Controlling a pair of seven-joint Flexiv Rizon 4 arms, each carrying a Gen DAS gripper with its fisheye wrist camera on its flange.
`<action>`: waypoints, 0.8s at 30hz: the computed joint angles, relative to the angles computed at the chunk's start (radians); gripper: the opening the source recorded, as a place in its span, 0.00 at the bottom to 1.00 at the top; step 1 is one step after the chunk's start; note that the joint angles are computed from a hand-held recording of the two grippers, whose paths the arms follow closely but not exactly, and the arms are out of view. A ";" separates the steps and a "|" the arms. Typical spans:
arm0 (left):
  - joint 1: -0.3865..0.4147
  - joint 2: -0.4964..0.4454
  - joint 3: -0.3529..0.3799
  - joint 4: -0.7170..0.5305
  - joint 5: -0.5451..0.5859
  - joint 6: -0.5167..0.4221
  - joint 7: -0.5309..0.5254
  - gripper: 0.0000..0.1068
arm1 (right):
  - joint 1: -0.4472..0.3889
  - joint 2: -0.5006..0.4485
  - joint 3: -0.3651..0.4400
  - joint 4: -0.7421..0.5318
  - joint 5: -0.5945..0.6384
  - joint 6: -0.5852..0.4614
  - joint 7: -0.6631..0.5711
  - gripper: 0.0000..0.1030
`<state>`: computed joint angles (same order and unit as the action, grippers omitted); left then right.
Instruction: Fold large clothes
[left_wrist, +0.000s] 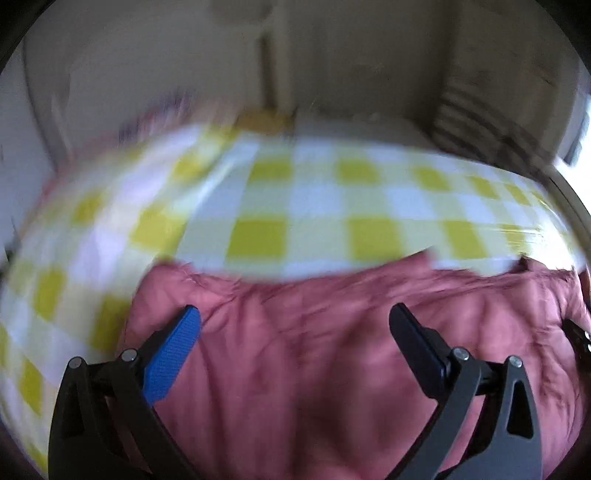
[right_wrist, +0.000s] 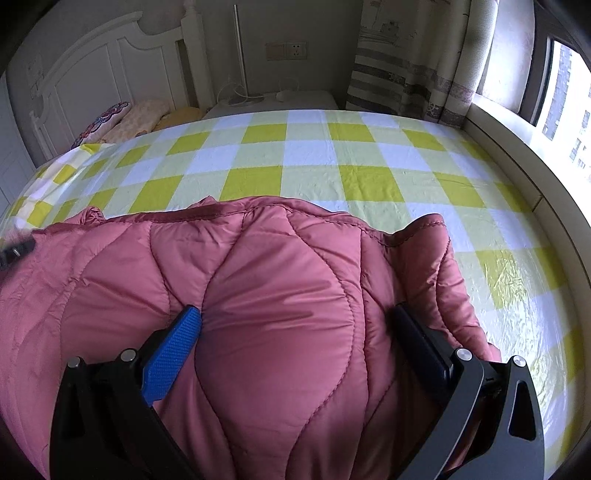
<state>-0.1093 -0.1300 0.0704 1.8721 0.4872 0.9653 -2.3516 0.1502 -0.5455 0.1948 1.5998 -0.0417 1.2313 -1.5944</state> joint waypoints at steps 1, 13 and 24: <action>0.045 -0.010 -0.005 0.071 -0.134 0.083 0.088 0.95 | 0.002 0.001 -0.001 0.002 -0.001 0.002 0.000 0.96; -0.037 0.202 -0.004 0.071 0.400 -0.025 -0.435 0.93 | -0.007 -0.001 0.009 -0.006 0.016 -0.006 -0.004 0.96; 0.019 0.109 -0.055 0.139 0.171 0.090 -0.086 0.95 | -0.015 0.001 0.019 -0.017 0.033 -0.027 -0.015 0.96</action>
